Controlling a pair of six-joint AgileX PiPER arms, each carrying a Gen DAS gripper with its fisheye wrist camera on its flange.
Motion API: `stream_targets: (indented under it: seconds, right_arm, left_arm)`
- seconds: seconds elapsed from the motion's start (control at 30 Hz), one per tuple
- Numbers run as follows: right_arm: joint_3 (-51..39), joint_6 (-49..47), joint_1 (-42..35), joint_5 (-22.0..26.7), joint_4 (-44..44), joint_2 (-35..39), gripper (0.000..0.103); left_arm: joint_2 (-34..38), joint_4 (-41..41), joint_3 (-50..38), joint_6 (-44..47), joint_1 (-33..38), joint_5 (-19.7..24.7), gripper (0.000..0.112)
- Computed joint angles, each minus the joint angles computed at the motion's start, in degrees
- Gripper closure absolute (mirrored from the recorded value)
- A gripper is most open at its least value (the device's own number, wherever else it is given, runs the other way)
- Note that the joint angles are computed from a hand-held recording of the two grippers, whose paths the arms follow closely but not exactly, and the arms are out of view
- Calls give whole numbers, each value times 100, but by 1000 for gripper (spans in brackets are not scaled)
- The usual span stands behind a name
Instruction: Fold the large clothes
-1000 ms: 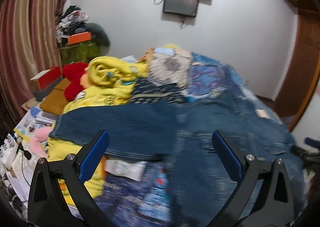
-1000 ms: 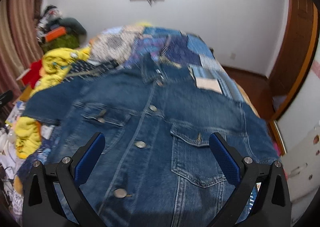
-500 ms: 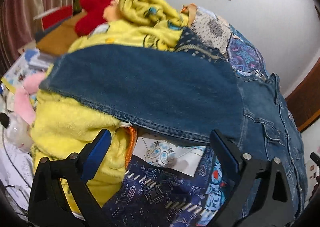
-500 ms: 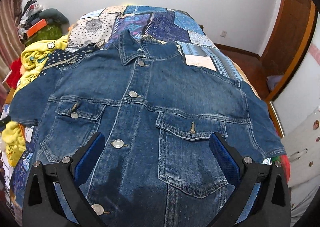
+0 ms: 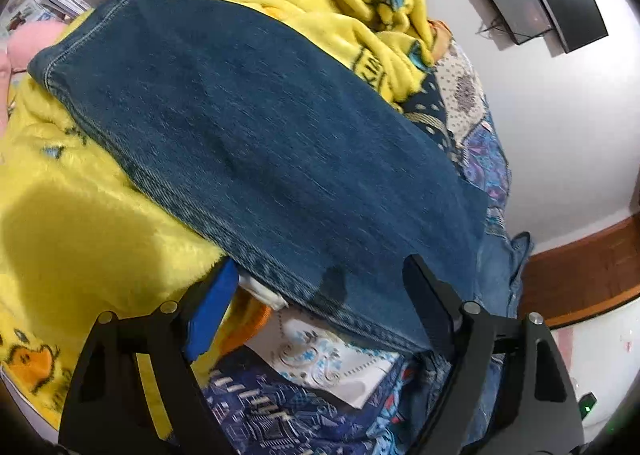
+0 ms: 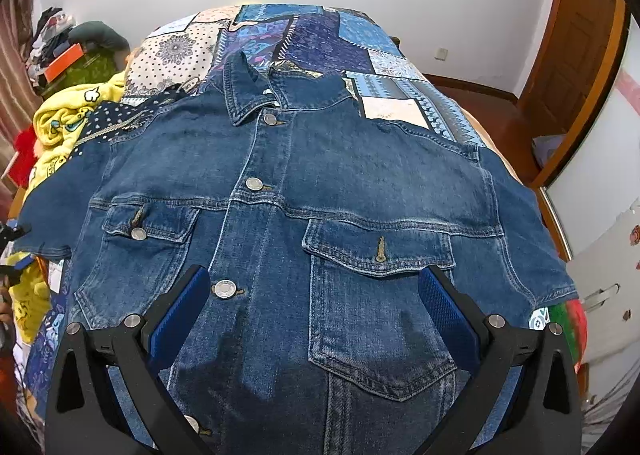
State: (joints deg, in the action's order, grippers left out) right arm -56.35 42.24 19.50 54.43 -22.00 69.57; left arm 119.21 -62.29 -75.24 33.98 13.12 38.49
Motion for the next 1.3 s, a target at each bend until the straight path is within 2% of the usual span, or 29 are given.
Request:
stream_targets:
  seconds: [0.07,0.17,0.27,0.3,0.33,0.43,0.5,0.57,0.6,0.77,0.9,0.97,1.07,1.13,1.2,1.3]
  right_arm:
    - [1,-13,-11,-9,24,3,0]
    - [7,-23,-4,-9,28,-13,0]
    - [18,28,34,10,-46,-25,0]
    - [14,42,52,29,-69,-23,0]
    - [2,50,70,49,-91,-18,0]
    - [3,91,133,118,-216,-87,0]
    - [-34,125,159,154,-298,-140,0]
    - [-44,101,121,156,-266,-213,0]
    - [-47,79,97,147,-223,-250,0]
    - [-13,81,89,140,-113,-496,0]
    - [55,1,-5,130,14,-792,0]
    - [103,-83,-99,136,94,-962,0]
    - [217,-172,-223,191,49,-1284,0]
    - [285,-220,-289,231,4,-1452,0]
    - [359,-490,-557,207,155,-1609,0]
    - [487,-1133,-1184,106,654,-1838,0]
  left_arm:
    - [155,254,-199,-392,-16,-43,29]
    - [325,428,-427,-653,-8,-117,41]
    - [353,969,-651,-1091,-101,-299,61]
    - [334,1351,-756,-1418,-169,-374,76]
    - [181,1923,-713,-1778,-316,-677,91]
    - [-323,3642,-466,-2784,-823,-1429,96]
    - [-627,4788,-420,-3593,-1127,-1615,99]
    - [-844,5875,-592,-4467,-1418,-1568,100]
    - [-963,6160,-672,-4695,-1547,-1539,101]
    - [-1318,6261,-1330,-4537,-2232,-1385,102]
    - [-1205,6532,-2010,-4589,-3037,-1120,102]
    - [-980,6412,-2492,-4344,-3473,-845,102]
    - [-581,6792,-3064,-4400,-4135,-538,102]
    - [-214,6714,-3484,-4215,-4546,-241,103]
    - [101,6381,-3740,-3975,-4829,-26,102]
    - [744,6462,-4369,-3970,-5269,526,102]
